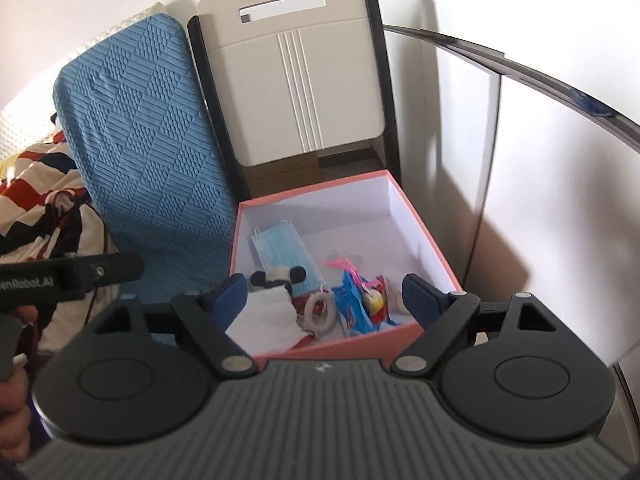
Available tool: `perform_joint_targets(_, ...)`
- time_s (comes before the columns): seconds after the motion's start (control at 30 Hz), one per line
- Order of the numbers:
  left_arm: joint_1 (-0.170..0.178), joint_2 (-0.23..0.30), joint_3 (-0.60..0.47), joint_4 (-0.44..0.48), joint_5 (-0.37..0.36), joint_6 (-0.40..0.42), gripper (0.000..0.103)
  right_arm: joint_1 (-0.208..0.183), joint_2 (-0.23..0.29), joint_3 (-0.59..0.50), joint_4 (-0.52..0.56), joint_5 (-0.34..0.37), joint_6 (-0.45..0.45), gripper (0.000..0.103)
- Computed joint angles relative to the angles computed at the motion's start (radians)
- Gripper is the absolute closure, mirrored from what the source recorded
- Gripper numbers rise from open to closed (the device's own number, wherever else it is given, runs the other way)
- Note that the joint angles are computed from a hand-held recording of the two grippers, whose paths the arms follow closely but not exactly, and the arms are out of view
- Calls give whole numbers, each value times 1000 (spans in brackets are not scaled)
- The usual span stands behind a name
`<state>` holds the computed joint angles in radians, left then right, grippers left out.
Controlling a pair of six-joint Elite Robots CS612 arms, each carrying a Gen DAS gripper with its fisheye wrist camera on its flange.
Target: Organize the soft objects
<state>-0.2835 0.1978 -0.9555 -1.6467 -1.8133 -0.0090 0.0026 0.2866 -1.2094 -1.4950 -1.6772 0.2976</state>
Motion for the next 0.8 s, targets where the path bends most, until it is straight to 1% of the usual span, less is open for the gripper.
perform_joint_targets(0.07, 6, 11, -27, 14, -7, 0, 1, 9, 3, -15, 25, -32, 7, 17)
perform_joint_targets(0.13, 9, 19, -49, 28, -4, -2, 1, 15, 6, -26, 45, -50, 20, 17)
perform_joint_targets(0.27, 13, 36, -90, 47, -3, -3, 1, 20, 12, -46, 62, -51, 24, 17)
perform_joint_targets(0.43, 17, 50, -121, 67, -8, -7, 1, 28, 14, -57, 73, -59, 1, 17)
perform_joint_targets(0.53, 17, 53, -129, 68, -9, -13, 1, 29, 15, -60, 70, -48, -12, 17)
perform_joint_targets(0.63, 19, 56, -136, 69, -21, -20, 1, 32, 14, -59, 68, -58, -26, 17)
perform_joint_targets(0.8, 20, 59, -145, 73, -19, -19, 1, 31, 14, -62, 69, -55, -22, 17)
